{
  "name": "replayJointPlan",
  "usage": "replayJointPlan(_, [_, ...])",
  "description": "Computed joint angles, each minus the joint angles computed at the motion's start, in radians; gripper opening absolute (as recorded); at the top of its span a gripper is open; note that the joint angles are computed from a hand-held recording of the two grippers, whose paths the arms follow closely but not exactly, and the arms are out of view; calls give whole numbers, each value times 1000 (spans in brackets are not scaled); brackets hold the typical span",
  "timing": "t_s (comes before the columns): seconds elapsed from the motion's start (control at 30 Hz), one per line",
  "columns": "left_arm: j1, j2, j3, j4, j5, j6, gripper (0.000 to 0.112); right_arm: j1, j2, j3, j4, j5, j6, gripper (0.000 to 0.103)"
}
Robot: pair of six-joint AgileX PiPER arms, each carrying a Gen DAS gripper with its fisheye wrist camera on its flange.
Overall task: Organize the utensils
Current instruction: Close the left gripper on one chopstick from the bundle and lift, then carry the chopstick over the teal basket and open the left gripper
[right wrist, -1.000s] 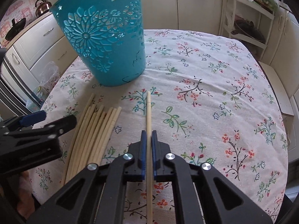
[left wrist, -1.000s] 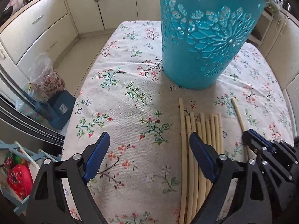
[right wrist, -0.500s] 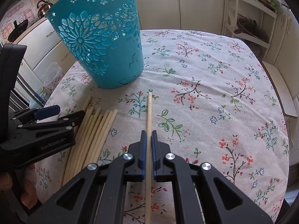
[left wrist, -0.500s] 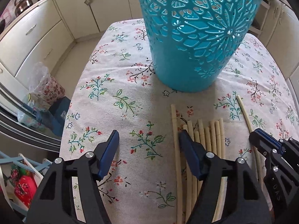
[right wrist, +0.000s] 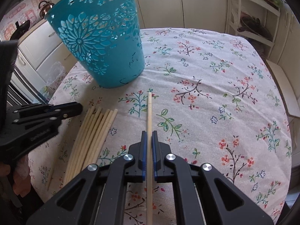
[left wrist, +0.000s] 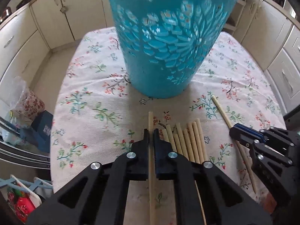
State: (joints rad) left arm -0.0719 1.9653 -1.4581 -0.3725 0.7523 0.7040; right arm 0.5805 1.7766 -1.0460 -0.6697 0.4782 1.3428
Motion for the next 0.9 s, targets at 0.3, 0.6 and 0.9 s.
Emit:
replayJointPlan(0.3, [299,-165,-160,-475,388,273,5,10,-12,45,-109,-43,143,6])
replayJointPlan(0.6, [209,-151,-406,-686,117,142,5,13,-30,126,-385,-116,430,6])
replayJointPlan(0.9, [12,-9,-473,-531,-270,-40,5,-23,-43,155,-447,-192,506,6])
